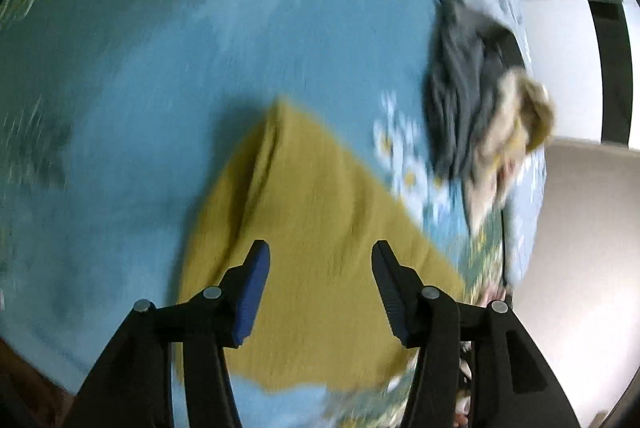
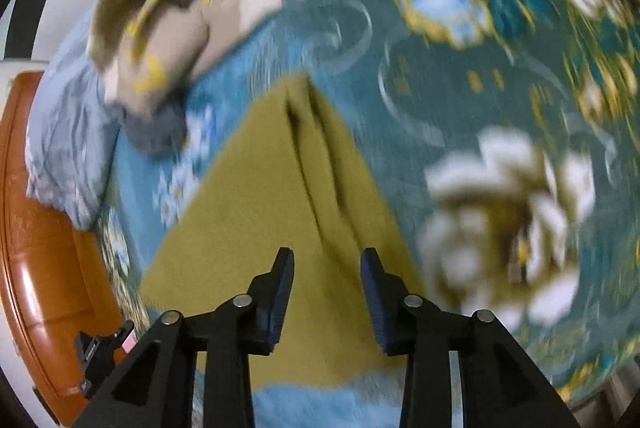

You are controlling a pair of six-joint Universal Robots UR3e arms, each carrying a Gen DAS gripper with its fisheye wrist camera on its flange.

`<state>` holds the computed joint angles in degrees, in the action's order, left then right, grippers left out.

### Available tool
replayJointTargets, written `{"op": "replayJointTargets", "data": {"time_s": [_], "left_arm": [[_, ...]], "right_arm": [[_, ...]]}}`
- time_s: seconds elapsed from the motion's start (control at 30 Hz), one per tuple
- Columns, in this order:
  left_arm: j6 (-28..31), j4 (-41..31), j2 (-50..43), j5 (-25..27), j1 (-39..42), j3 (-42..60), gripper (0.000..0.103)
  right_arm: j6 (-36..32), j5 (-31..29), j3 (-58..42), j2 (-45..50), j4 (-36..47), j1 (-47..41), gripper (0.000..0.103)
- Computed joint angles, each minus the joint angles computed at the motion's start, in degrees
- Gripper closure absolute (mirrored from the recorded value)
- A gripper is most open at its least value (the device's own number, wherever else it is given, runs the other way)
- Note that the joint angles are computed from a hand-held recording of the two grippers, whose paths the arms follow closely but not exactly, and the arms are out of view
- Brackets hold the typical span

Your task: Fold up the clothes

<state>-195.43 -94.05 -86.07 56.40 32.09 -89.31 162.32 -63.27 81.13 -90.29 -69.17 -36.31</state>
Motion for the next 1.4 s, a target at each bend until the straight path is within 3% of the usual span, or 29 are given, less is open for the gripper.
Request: {"op": "replayJointTargets", "data": {"time_s": [0.1, 0.2, 0.33, 0.47, 0.63, 0.7, 0.73, 0.8, 0.87, 0.93, 1.07, 1.23, 1.4], "left_arm": [[-5.0, 5.1, -8.6, 2.6, -0.8, 4.4, 0.049], [-4.2, 3.7, -10.2, 1.6, 1.7, 4.1, 0.049], [-2.9, 0.4, -14.2, 2.6, 1.3, 7.9, 0.049], [-3.4, -0.5, -15.6, 2.4, 1.5, 9.1, 0.049], [0.8, -5.3, -16.3, 2.1, 3.6, 11.2, 0.049], [2.3, -6.3, -17.2, 0.6, 4.0, 11.7, 0.049], [2.8, -6.5, -17.7, 0.0, 4.0, 12.0, 0.051], [3.0, -6.0, -19.0, 0.4, 2.7, 13.9, 0.057], [3.2, -5.3, -20.7, 3.2, 0.4, 16.7, 0.086], [2.9, -4.0, -21.6, 5.8, -1.6, 18.1, 0.089], [0.4, 0.7, -23.0, 7.9, -3.9, 20.1, 0.091], [-3.6, 7.6, -27.3, 5.2, -4.8, 27.9, 0.091], [-7.4, 2.1, -33.9, 8.5, -7.2, 39.4, 0.085]], "right_arm": [[9.1, 2.7, -6.8, 10.0, -5.9, 3.1, 0.065], [16.4, 4.1, -12.5, 17.6, -8.5, 5.8, 0.065], [21.3, 6.3, -18.0, 24.8, -6.6, 7.7, 0.066], [20.9, 5.4, -24.4, 30.4, -2.9, 10.6, 0.071], [17.6, 2.8, -32.1, 35.4, 2.6, 13.2, 0.071], [16.2, 2.0, -33.9, 36.5, 3.8, 13.7, 0.075], [16.0, 2.0, -34.4, 36.7, 4.2, 13.9, 0.082], [16.1, 1.7, -35.2, 37.3, 3.8, 14.7, 0.087], [15.8, 0.9, -35.6, 37.0, 3.6, 15.1, 0.09], [16.0, 0.8, -34.6, 36.0, 3.2, 14.7, 0.092], [18.5, 0.2, -37.4, 36.9, 2.6, 14.7, 0.093], [20.4, 2.9, -50.9, 43.8, 3.4, 14.8, 0.093], [19.5, 2.8, -69.3, 53.6, 12.0, 15.6, 0.089]]}}
